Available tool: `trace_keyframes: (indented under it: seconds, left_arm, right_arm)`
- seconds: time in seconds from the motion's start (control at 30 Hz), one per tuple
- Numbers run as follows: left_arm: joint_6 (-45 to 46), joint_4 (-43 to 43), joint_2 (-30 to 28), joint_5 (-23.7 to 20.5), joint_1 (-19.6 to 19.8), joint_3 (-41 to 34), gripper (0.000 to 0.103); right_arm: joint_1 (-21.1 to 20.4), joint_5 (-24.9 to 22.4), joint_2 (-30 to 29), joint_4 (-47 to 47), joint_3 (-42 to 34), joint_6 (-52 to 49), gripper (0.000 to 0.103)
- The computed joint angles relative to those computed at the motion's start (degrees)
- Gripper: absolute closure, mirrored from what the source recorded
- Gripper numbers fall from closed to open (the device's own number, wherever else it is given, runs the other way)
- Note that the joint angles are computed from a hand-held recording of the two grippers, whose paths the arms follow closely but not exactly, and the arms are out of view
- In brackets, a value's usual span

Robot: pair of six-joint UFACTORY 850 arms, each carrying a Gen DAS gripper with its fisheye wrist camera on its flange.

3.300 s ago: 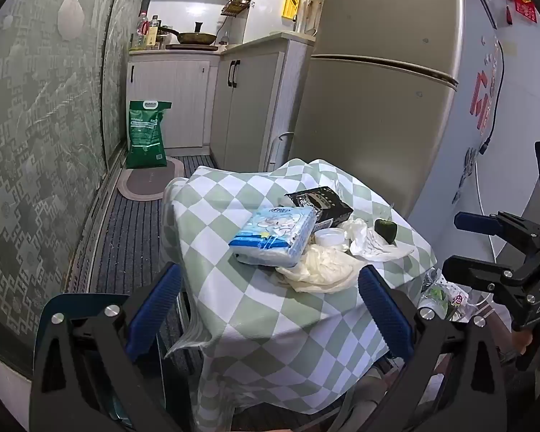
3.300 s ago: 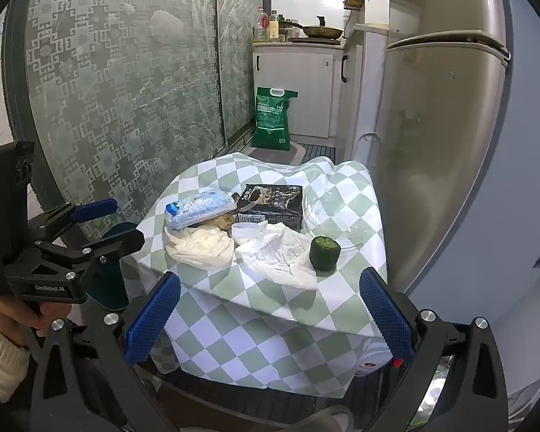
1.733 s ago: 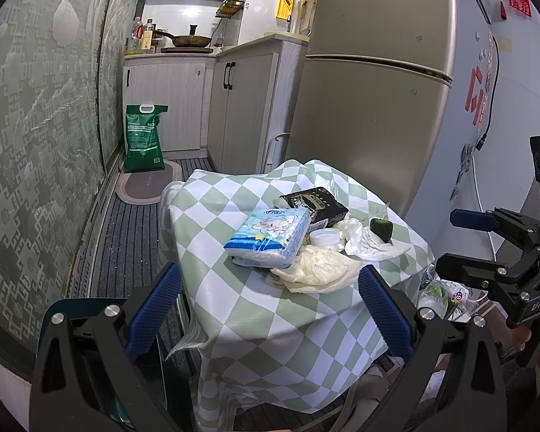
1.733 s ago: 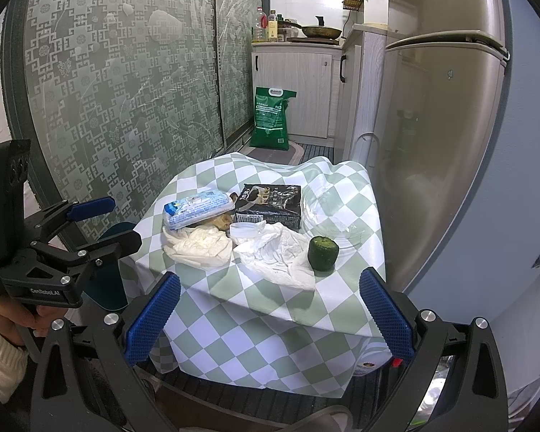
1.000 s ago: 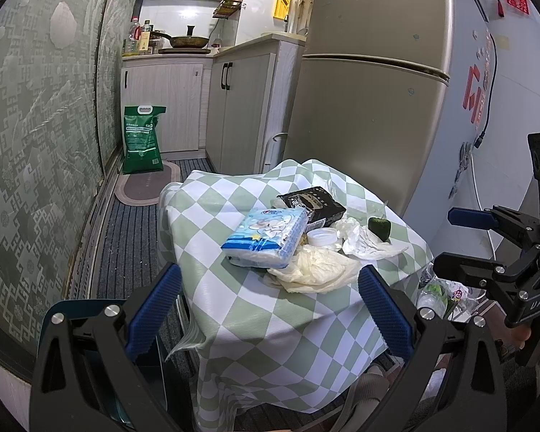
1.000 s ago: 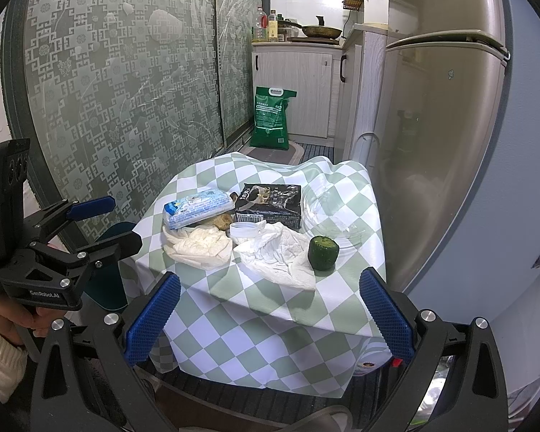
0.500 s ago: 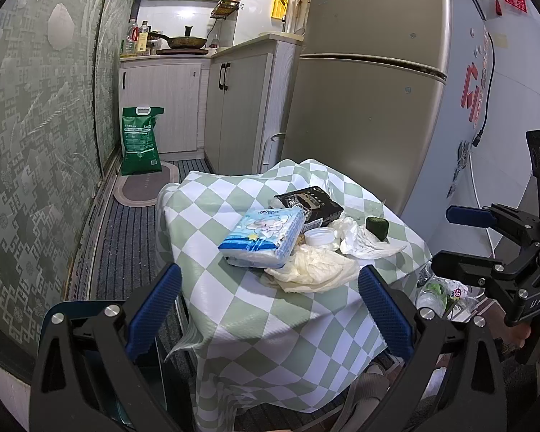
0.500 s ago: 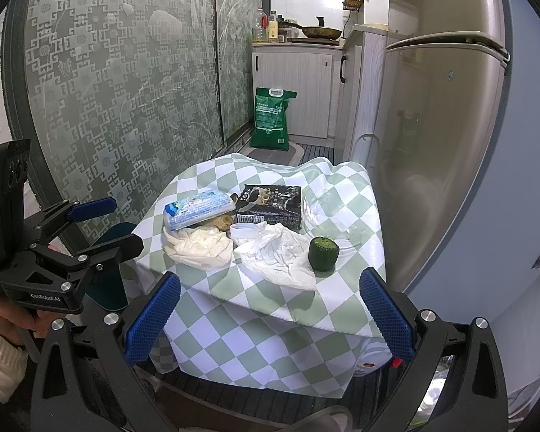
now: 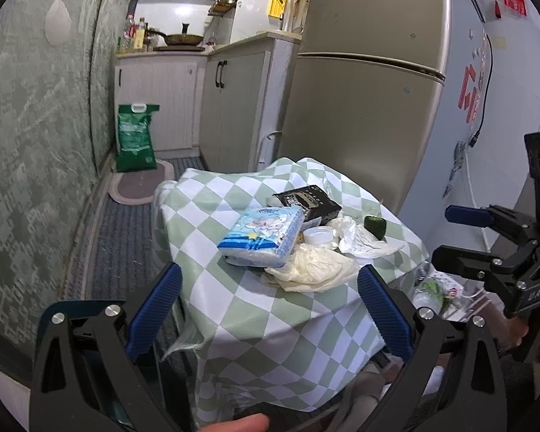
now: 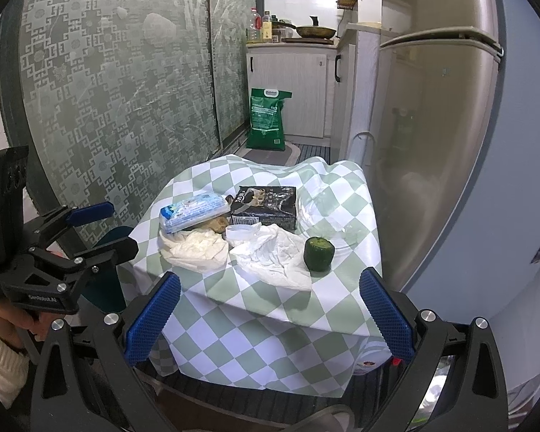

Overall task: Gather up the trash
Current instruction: 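Grasp the blue-and-white diaper pack with the left gripper while the right gripper grasps the green lime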

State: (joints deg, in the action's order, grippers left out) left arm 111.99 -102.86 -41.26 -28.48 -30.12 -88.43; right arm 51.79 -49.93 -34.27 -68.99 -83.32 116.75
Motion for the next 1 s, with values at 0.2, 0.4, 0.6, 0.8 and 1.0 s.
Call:
trace_keyframes:
  seconds: [0.2,0.4,0.6,0.8,1.0]
  left_arm:
    - [1.23,1.14,-0.68,-0.19,0.2,-0.65,0.021]
    - [-14.0,13.62,-4.6,-3.43,0.87,-7.8,0.023]
    - [-27.89,22.84,-9.73,-5.95,1.27,-16.19,0.028]
    - [-36.66,31.78,-14.81,-8.0,0.65,-25.18,0.024]
    - [-42.73,38.21,-18.8,-11.04,0.26,-31.51,0.025]
  right_arm:
    - [0.29,1.79,0.35,-1.88,0.48,0.76,0.005]
    - [-0.54,5.98,1.37,-4.26,2.1,4.57,0.015]
    - [-1.06,7.86,2.34,-6.68,3.76,8.88,0.015]
    - [-1.79,10.39,3.04,-9.23,5.62,13.22,0.015]
    - [-2.18,10.64,3.7,-10.62,6.79,15.95,0.015]
